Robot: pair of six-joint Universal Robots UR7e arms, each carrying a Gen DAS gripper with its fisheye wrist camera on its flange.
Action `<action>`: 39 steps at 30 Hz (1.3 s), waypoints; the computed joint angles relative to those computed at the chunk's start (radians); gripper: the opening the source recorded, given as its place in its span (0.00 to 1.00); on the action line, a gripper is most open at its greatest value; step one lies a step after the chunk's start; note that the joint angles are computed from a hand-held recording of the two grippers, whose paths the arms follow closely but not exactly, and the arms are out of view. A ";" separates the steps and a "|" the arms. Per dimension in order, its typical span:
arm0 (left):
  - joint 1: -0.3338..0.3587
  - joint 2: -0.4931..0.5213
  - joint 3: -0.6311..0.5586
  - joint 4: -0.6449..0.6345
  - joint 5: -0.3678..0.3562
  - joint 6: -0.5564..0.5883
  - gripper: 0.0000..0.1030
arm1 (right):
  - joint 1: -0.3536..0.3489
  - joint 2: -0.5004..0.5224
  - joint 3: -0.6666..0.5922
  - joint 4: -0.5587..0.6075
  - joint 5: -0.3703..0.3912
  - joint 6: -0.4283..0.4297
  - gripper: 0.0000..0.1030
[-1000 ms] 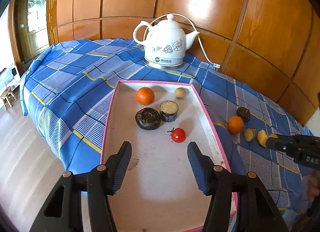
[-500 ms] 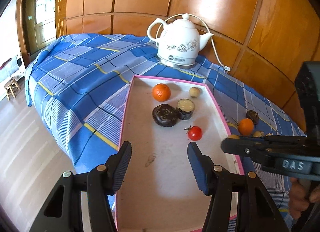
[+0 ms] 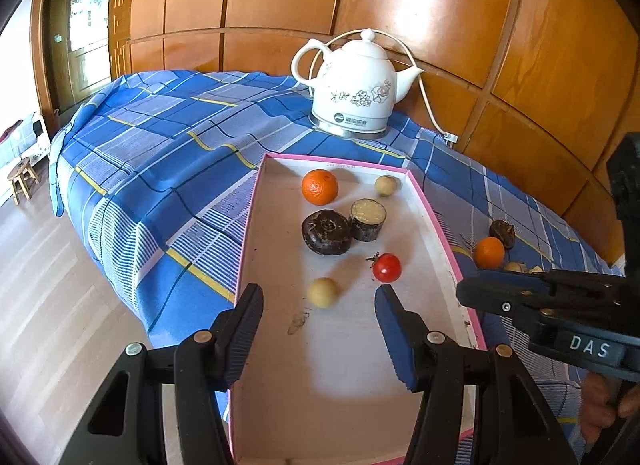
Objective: Organize fruits
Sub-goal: 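Move both tools back over the remaining fruit on the cloth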
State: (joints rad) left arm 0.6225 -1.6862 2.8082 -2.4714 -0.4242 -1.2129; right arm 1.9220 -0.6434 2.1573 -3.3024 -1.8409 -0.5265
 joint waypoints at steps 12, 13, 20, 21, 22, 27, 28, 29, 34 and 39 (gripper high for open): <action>-0.024 0.030 -0.011 0.016 -0.004 0.007 0.57 | -0.015 -0.045 0.072 -0.092 -0.030 -0.056 0.28; -0.027 0.038 -0.012 0.011 -0.005 0.011 0.57 | -0.019 -0.051 0.077 -0.097 -0.031 -0.059 0.28; -0.042 0.073 -0.023 0.004 -0.005 0.023 0.57 | -0.041 -0.089 0.103 -0.135 -0.043 -0.081 0.28; -0.044 0.080 -0.025 0.001 -0.005 0.027 0.57 | -0.044 -0.096 0.108 -0.140 -0.044 -0.087 0.28; -0.044 0.085 -0.026 -0.005 -0.006 0.031 0.57 | -0.046 -0.103 0.111 -0.145 -0.047 -0.093 0.28; -0.042 0.130 -0.036 -0.052 -0.012 0.068 0.57 | -0.067 -0.138 0.127 -0.167 -0.056 -0.118 0.28; -0.042 0.137 -0.037 -0.060 -0.012 0.075 0.57 | -0.071 -0.144 0.129 -0.171 -0.059 -0.122 0.28; -0.043 0.147 -0.039 -0.072 -0.014 0.085 0.57 | -0.079 -0.154 0.133 -0.175 -0.063 -0.127 0.28; -0.035 0.200 -0.049 -0.153 -0.034 0.153 0.57 | -0.118 -0.200 0.140 -0.169 -0.072 -0.134 0.28; -0.030 0.245 -0.063 -0.213 -0.049 0.211 0.57 | -0.164 -0.245 0.141 -0.180 -0.107 -0.143 0.28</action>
State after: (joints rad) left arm 0.5923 -1.4410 2.7457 -2.6847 -0.4733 -1.0015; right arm 1.7580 -0.8885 2.2981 -3.4822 -1.9474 -0.6700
